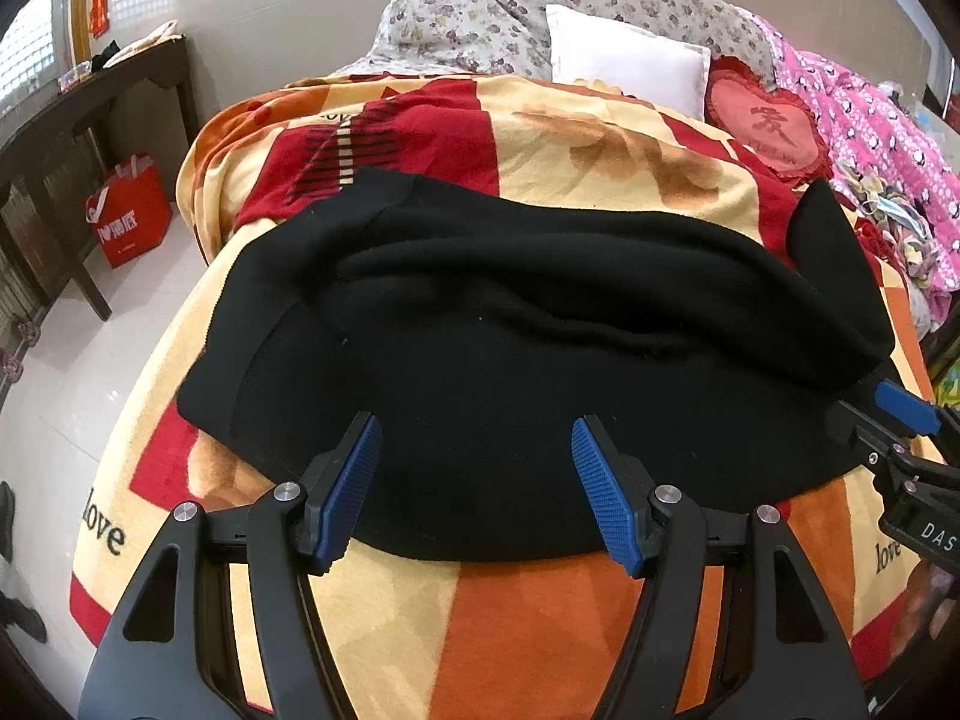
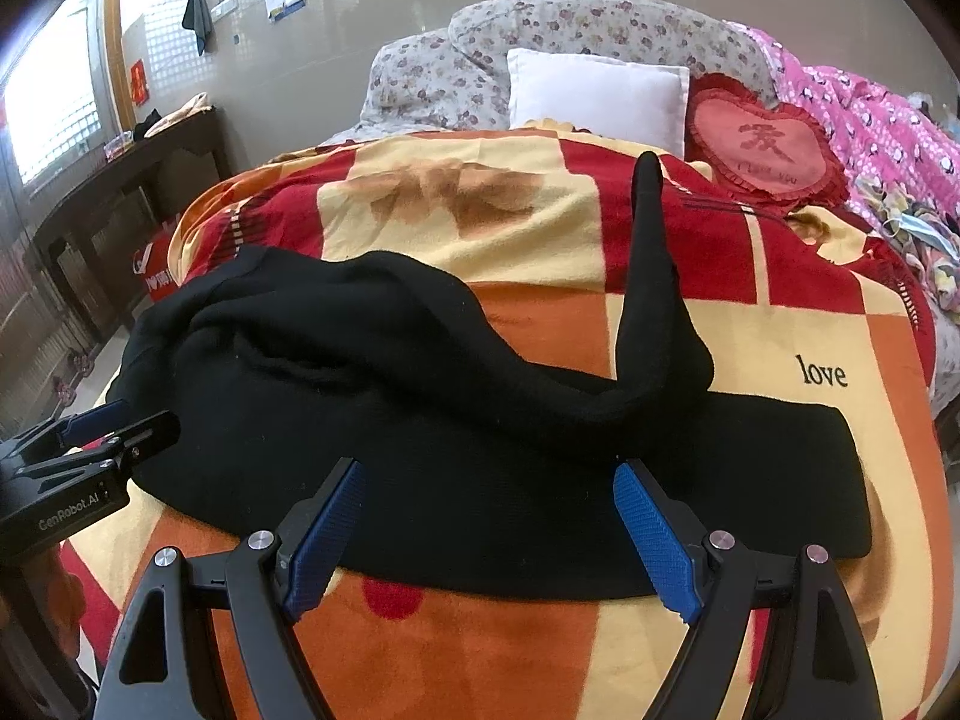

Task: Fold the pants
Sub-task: 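Move both open grippers toward the black pants on the blanket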

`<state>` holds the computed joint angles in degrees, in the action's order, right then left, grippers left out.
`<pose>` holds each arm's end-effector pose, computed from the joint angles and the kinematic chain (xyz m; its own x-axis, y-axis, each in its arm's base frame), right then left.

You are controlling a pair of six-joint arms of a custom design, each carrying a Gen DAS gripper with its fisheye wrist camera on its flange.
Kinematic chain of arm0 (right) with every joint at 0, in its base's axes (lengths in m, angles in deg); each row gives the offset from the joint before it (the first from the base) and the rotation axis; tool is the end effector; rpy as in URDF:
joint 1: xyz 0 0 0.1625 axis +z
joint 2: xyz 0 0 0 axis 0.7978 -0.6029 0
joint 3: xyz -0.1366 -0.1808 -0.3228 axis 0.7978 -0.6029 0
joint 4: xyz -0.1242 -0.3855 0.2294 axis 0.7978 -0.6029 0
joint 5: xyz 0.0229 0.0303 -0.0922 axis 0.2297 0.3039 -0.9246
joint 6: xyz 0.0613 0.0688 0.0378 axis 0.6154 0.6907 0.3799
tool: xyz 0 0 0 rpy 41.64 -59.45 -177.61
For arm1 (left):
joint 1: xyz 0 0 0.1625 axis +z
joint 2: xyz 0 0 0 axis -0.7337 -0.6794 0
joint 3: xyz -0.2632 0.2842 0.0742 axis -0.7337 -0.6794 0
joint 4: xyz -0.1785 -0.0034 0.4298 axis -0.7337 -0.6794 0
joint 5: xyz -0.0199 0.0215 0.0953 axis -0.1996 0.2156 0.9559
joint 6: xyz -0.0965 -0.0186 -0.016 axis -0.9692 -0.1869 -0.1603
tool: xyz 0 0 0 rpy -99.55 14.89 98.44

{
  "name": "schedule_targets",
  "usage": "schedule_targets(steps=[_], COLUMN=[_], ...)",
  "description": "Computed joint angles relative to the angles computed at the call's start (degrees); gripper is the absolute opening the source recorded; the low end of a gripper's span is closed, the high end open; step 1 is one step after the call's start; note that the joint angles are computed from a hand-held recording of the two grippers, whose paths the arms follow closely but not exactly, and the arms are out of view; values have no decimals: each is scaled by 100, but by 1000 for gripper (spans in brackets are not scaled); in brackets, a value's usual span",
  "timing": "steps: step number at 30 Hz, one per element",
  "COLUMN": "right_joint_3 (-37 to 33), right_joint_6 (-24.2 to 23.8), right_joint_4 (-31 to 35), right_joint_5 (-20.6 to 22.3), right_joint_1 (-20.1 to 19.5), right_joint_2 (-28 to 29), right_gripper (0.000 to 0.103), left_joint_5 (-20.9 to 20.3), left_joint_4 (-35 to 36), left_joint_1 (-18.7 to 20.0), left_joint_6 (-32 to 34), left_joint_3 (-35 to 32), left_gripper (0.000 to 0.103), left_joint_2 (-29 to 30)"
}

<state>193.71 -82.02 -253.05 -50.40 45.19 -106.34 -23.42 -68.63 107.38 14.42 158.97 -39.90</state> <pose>0.1467 -0.5929 0.1380 -0.7188 0.3027 0.6259 -0.2826 0.6954 -0.6608 -0.1804 -0.6934 0.1166 -0.6804 0.4318 -0.5921 0.6590 0.7141 -0.2364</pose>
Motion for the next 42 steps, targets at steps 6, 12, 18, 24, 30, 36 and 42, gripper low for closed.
schedule_targets(steps=[6,12,18,24,30,36,42], right_joint_3=[33,138,328,383,295,273,232], right_joint_6=[25,15,250,390,322,341,380], right_joint_4=[5,-116,-54,93,194,264,387], right_joint_5=[62,267,639,827,801,813,823], right_joint_1=[-21,-55,-163,-206,-180,-176,-197], right_joint_2=[-23,-88,-286,-356,-282,-265,-242], right_gripper=[84,83,82,81,81,81,81], left_joint_5=[19,57,49,87,90,97,88], left_joint_4=[-30,9,49,89,105,137,100], left_joint_1=[-7,4,54,94,103,110,120], left_joint_6=[9,-25,-122,-202,-177,-205,-227], left_joint_3=[8,-16,-36,-114,-137,-147,-98], left_gripper=[66,66,66,66,66,66,66], left_joint_2=[12,36,-12,14,20,20,-26])
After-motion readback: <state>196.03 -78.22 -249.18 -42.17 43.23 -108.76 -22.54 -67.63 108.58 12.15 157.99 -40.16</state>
